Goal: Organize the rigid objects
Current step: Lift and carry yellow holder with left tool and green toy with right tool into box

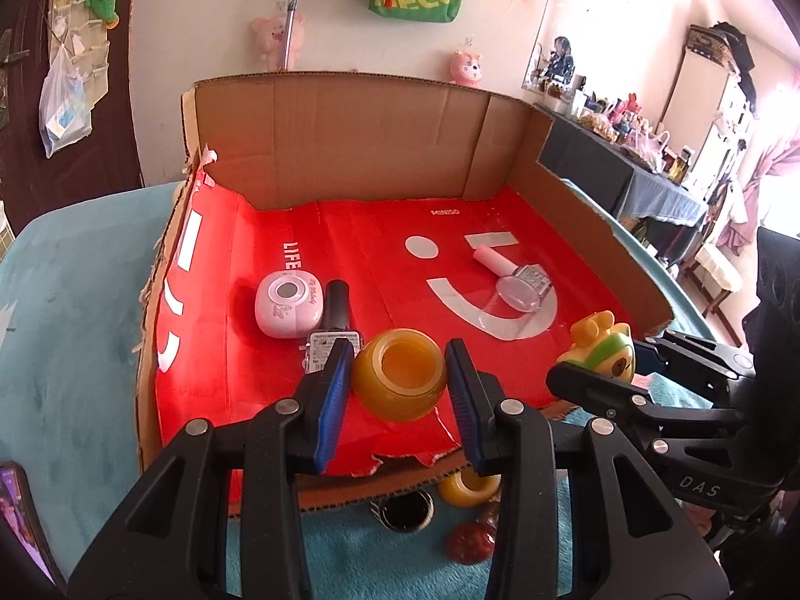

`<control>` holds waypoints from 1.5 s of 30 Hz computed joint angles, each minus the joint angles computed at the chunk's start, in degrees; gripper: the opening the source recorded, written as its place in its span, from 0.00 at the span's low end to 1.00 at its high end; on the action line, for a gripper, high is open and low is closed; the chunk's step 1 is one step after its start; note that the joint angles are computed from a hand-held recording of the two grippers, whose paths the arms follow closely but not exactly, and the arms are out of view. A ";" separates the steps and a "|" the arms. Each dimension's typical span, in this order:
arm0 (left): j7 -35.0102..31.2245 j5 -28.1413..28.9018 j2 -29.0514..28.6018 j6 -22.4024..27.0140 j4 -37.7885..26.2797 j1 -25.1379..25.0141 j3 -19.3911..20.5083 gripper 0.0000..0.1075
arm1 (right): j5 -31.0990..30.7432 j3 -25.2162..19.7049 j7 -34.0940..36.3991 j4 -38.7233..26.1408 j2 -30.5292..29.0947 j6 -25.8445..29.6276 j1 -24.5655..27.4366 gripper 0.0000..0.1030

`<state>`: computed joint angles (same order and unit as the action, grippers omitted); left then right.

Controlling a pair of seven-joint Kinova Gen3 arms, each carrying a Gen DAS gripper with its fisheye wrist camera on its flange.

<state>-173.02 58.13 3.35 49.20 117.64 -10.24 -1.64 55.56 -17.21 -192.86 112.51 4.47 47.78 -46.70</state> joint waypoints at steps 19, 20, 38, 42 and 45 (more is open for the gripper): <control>9.41 -6.87 6.06 -4.38 -4.78 1.66 4.30 0.33 | -13.04 4.67 13.71 -1.83 2.60 -7.19 5.77 0.41; 9.36 -6.85 6.11 -4.35 -4.83 1.52 4.38 0.33 | -13.39 4.81 14.15 -2.07 2.90 -7.03 5.75 0.41; 7.19 -6.51 6.81 1.52 -5.64 -1.20 3.85 0.33 | -12.90 6.28 14.66 -3.34 4.74 -5.02 4.10 0.41; 6.45 -7.22 6.01 1.03 -4.99 -0.57 3.80 0.33 | -12.66 6.41 14.37 -3.25 4.73 -4.83 3.95 0.41; 7.34 -8.05 6.63 0.77 -5.59 0.08 4.04 0.33 | -12.90 6.49 14.54 -3.09 4.73 -5.19 4.19 0.41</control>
<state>-165.69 50.08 9.98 49.98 112.05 -10.16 2.39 42.66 -10.72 -178.32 109.42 9.20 42.59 -42.50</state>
